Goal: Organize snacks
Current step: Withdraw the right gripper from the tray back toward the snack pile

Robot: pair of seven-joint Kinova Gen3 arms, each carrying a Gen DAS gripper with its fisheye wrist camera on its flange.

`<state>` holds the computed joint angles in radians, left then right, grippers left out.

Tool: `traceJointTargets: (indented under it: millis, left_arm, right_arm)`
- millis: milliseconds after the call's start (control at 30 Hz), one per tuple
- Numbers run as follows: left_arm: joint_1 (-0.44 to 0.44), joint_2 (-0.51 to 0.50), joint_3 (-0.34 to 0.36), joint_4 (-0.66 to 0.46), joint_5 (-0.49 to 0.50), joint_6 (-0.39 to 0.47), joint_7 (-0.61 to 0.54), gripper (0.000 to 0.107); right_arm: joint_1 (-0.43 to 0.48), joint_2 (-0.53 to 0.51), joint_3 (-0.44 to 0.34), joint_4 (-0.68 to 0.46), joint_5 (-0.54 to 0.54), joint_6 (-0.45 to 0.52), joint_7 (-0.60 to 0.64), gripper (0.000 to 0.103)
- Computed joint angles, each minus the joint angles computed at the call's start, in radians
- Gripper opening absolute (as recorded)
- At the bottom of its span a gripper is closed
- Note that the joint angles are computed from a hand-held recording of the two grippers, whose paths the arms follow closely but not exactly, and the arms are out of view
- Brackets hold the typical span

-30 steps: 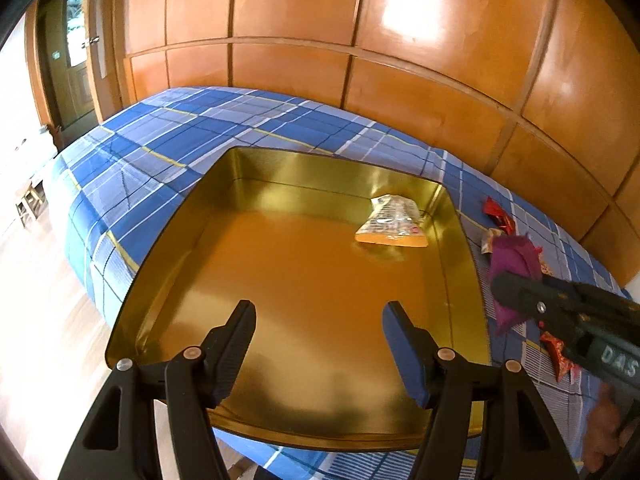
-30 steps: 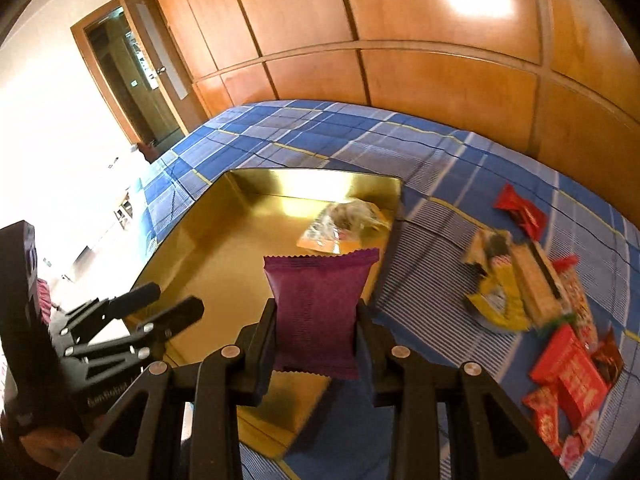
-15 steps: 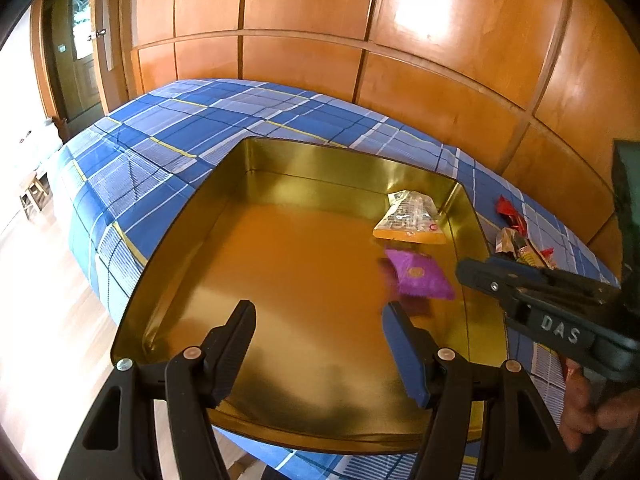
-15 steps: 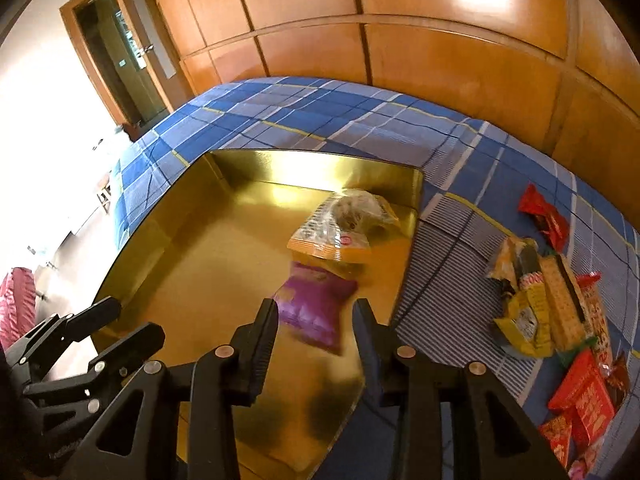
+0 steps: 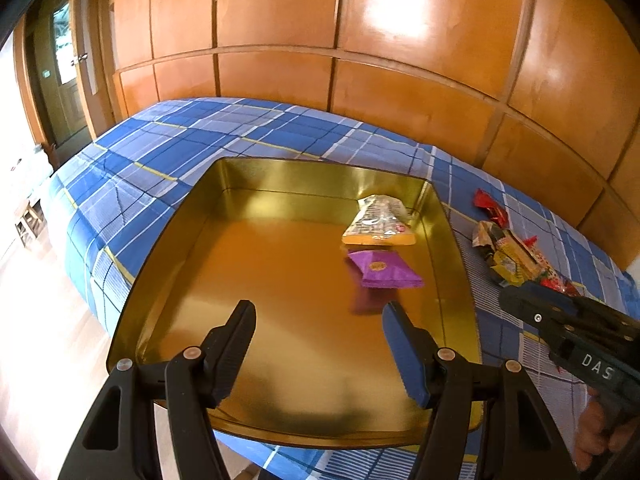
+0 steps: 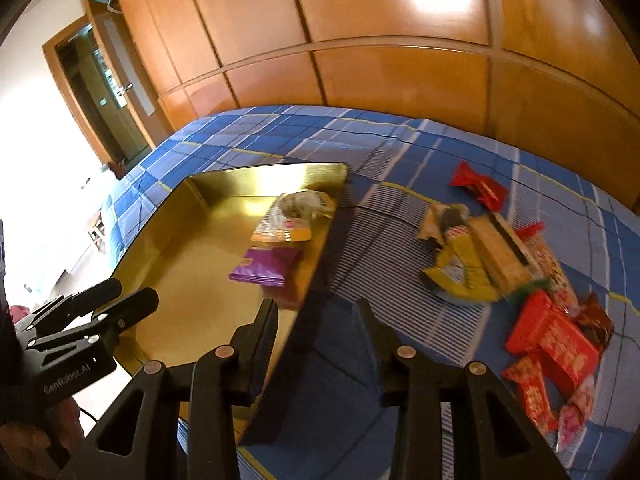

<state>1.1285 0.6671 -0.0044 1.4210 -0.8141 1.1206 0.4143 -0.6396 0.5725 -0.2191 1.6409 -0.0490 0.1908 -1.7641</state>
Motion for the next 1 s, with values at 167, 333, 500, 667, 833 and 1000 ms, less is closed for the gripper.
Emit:
traceJointTargets:
  millis: [167, 333, 500, 667, 833, 1000]
  left_arm:
    - [0.001, 0.013, 0.006, -0.033, 0.002, 0.009, -0.038, 0.067]
    - [0.002, 0.026, 0.004, -0.066, 0.007, 0.007, -0.085, 0.067]
    - [0.002, 0.038, -0.003, -0.097, 0.014, 0.005, -0.137, 0.067]
    - [0.002, 0.051, -0.008, -0.137, 0.021, 0.001, -0.2, 0.067]
    - [-0.011, 0.061, -0.009, -0.179, 0.034, -0.029, -0.29, 0.067]
    - [-0.043, 0.067, -0.014, -0.234, 0.068, -0.086, -0.397, 0.067]
  right_arm:
    - [0.007, -0.028, 0.021, 0.074, -0.013, -0.039, -0.025, 0.039]
    - [0.032, -0.038, 0.014, 0.124, -0.018, -0.052, -0.038, 0.039]
    - [0.059, -0.039, 0.009, 0.172, -0.026, -0.062, -0.053, 0.039]
    - [0.093, -0.042, -0.005, 0.209, -0.032, -0.073, -0.061, 0.039]
    - [0.111, -0.041, -0.012, 0.232, -0.033, -0.062, -0.061, 0.04]
    - [0.128, -0.038, -0.021, 0.256, -0.034, -0.07, -0.056, 0.04]
